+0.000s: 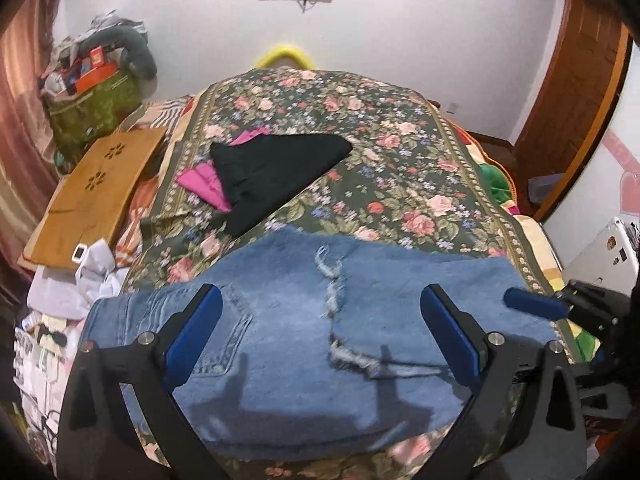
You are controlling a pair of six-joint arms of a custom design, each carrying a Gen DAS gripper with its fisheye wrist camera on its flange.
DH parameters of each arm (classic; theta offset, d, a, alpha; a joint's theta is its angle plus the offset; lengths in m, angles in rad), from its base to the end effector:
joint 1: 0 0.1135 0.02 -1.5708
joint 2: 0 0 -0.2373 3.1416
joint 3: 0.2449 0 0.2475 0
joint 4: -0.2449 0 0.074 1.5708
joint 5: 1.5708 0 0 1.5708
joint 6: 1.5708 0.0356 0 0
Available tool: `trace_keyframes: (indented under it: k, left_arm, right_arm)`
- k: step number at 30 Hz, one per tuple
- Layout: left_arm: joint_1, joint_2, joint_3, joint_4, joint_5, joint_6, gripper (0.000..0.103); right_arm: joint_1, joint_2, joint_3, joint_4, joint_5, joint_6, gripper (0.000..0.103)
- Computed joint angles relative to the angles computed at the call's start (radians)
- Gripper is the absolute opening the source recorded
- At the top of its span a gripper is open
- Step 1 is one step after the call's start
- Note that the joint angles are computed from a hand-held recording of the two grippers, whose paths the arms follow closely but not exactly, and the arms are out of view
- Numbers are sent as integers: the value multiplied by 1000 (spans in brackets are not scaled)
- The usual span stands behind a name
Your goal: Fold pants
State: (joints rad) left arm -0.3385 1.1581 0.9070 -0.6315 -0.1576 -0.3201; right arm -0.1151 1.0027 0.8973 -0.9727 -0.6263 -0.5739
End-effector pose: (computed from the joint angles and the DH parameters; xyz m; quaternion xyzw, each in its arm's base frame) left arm 0.2298 -0.0750 0.2450 -0.0179 0.9387 -0.0386 0.3422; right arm 0.1872 -0.0006 0.2573 -0.2830 0.8814 0.2028 0.3193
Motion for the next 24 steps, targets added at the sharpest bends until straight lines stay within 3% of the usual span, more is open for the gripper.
trace_keyframes:
  k: [3,7,18,24]
  left_arm:
    - [-35,59,56,8,-16,-1,100]
    - [-80,151,134,20,-51,15,101]
    - [-88,502,336,0,46,57,101]
    - [-101,670,395,-33,38,76,101]
  right_arm:
    - [-80,31,33,14,-26,-26,44]
    - [-168,108,56,65,-39,-40,54]
    - [-209,395,104,139,79,-74,54]
    - [-210,484,81,147,132,-135,54]
